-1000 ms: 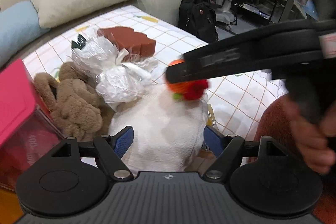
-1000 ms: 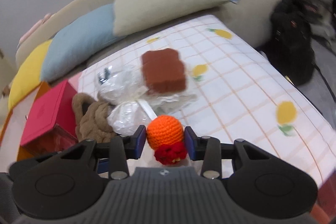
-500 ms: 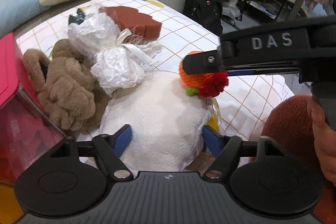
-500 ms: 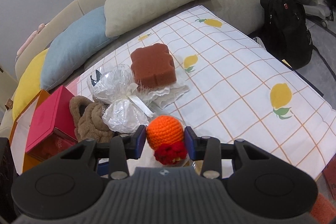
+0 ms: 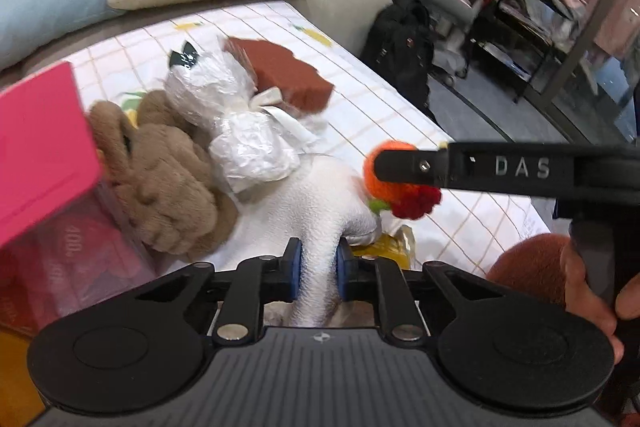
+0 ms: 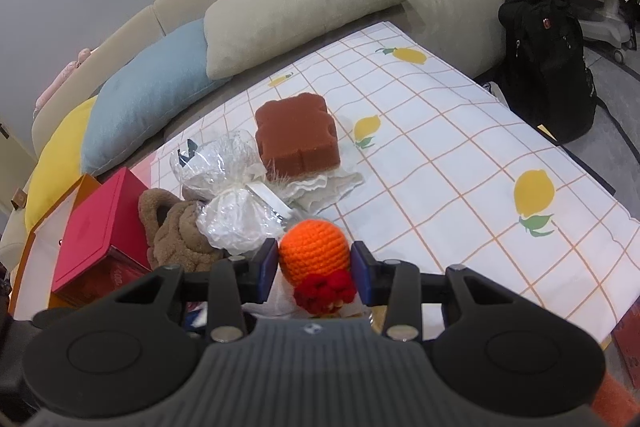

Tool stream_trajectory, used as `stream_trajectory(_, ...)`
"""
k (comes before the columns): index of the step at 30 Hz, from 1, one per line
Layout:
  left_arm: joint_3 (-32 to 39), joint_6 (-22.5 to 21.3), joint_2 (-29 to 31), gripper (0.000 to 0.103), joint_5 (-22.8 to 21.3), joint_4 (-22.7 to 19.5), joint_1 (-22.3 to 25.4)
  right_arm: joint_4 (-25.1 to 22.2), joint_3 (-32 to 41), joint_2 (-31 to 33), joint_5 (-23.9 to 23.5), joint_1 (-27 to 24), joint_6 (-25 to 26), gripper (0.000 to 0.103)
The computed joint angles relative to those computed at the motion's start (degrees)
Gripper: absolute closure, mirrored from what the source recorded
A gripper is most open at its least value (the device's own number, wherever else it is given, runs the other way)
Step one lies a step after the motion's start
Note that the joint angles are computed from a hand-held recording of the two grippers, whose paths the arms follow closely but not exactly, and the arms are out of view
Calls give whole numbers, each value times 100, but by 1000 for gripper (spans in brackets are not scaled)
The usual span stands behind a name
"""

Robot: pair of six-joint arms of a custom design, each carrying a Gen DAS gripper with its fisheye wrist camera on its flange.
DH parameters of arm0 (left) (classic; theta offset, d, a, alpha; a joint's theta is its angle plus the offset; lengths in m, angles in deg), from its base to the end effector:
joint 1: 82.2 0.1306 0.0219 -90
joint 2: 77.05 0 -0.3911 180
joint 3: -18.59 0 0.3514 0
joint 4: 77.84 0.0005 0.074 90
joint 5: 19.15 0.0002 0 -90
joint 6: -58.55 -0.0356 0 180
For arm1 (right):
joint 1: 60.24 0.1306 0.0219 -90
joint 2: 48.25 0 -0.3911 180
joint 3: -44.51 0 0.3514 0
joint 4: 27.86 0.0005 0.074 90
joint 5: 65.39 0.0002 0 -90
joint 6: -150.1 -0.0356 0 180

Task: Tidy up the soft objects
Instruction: 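Grasp the orange crocheted ball with the right gripper while the left gripper grasps the white towel, then carry the towel with the left gripper while the right gripper carries the ball into the orange box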

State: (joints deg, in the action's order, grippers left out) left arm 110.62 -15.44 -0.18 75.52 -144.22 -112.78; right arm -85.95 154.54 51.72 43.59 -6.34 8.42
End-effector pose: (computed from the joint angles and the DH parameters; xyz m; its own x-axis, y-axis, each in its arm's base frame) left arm 0.2915 -0.1762 0.5179 -0.7971 0.1517 -0.5845 0.3445 0.9092 -0.2338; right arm 0.3088 0.4029 0.4970 -0.7705 0.2025 -0.6044 -0.0506 0.9258 0.3747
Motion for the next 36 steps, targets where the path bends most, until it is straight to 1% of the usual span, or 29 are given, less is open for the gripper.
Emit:
stream_trajectory(6,235,287,-184,85,-116,-327,-64,-296,167,17,249,97,-27,64)
stream_trajectory(9,289,381,-314,85,-58,-508,-105,-397,163,-52,176,150,-150,64)
stream_trajectory(13,246,512,-497,85,-60,-627,-194,-653,252,-64,31,279,-282,64)
stream_trajectory(17,104,648,-736,85,-114,-740,-254,-998,442,11,37,442,-364,64)
stream_trajectory(20,-36,793,-958,86,-338,-769,-370,-1169,542,56,40,513,-401,64)
stream_trajectory(23,-115,1002,-1175,86,-367,-798,-402,-1274,609,69,33,591,-446,64)
stream_trajectory(27,-50,1090,-1392,86,-534,-823,-566,-1408,712,79,107,752,-521,64)
stream_trajectory(31,81,1266,-1629,86,-697,-879,-702,-1547,865,105,210,922,-544,64)
stream_trajectory(36,234,1526,-1920,86,-1160,-1014,-902,-1657,1213,199,345,1142,-382,64)
